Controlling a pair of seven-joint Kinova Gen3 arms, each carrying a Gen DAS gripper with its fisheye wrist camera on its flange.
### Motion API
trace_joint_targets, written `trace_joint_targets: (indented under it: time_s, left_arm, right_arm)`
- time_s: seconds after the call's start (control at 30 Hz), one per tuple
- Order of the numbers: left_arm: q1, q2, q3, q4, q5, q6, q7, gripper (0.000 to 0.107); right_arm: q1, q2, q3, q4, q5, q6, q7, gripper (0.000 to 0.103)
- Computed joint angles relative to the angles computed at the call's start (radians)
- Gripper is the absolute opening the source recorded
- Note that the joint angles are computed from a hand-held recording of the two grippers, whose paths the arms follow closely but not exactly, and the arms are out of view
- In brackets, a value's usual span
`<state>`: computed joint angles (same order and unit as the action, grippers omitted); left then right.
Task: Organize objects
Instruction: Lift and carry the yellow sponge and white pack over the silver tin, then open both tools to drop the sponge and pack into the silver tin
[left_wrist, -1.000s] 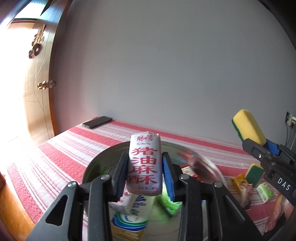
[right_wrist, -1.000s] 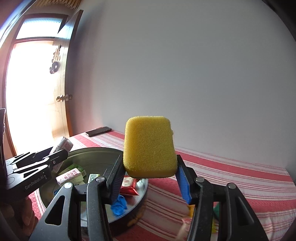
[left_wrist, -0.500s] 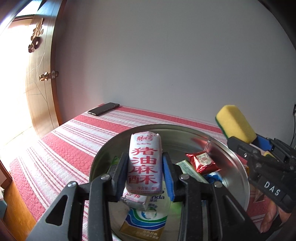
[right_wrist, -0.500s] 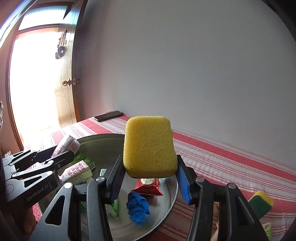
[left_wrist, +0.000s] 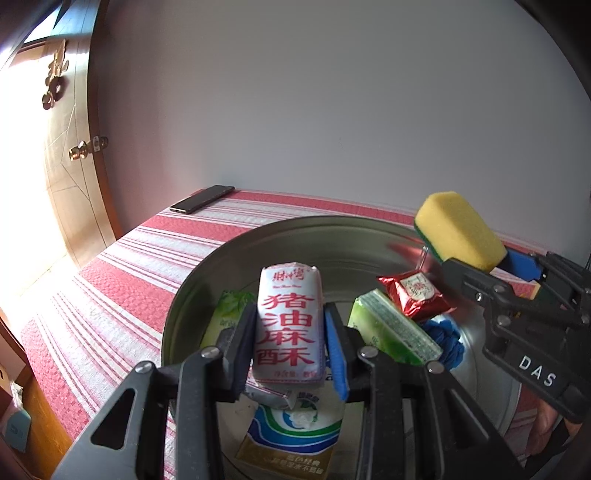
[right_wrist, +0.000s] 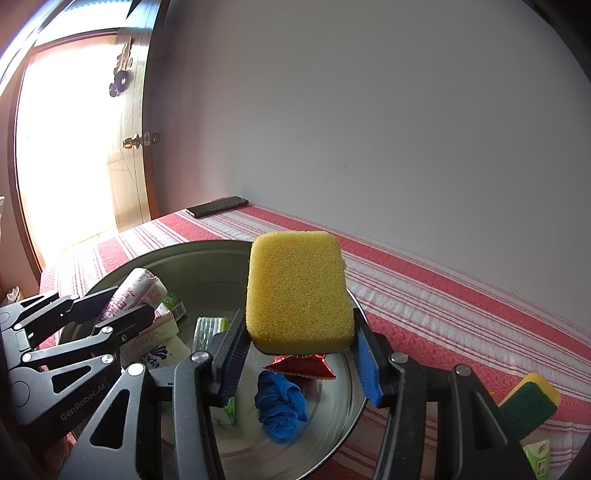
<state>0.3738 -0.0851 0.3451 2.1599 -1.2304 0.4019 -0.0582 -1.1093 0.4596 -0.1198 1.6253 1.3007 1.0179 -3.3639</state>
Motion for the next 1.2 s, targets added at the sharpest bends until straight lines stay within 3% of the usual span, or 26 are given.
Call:
trace_joint_targets:
  time_s: [0.87, 0.93, 1.07, 1.2]
  left_arm:
    - [0.025, 0.007, -0.011, -0.006, -0.021, 0.022, -0.026, 0.036]
    - [0.025, 0.003, -0.006, -0.004, -0.032, 0.03, -0.009, 0.055]
    - [0.035, 0.005, 0.004, -0.001, -0.074, 0.055, 0.03, 0.062]
    - [0.028, -0.01, -0.002, 0.005, -0.076, 0.04, 0.042, 0.082]
  right_arm:
    - [0.023, -0.007, -0.007, 0.054, -0.026, -0.063, -0.029, 0.055]
    - [0.023, 0.0, -0.009, 0.044, -0.044, -0.057, -0.006, 0.055]
    - [0.005, 0.005, -0.002, 0.048, -0.041, -0.037, -0.021, 0.056]
    - [-0.004, -0.008, -0.002, 0.078, -0.011, -0.029, -0.08, 0.064]
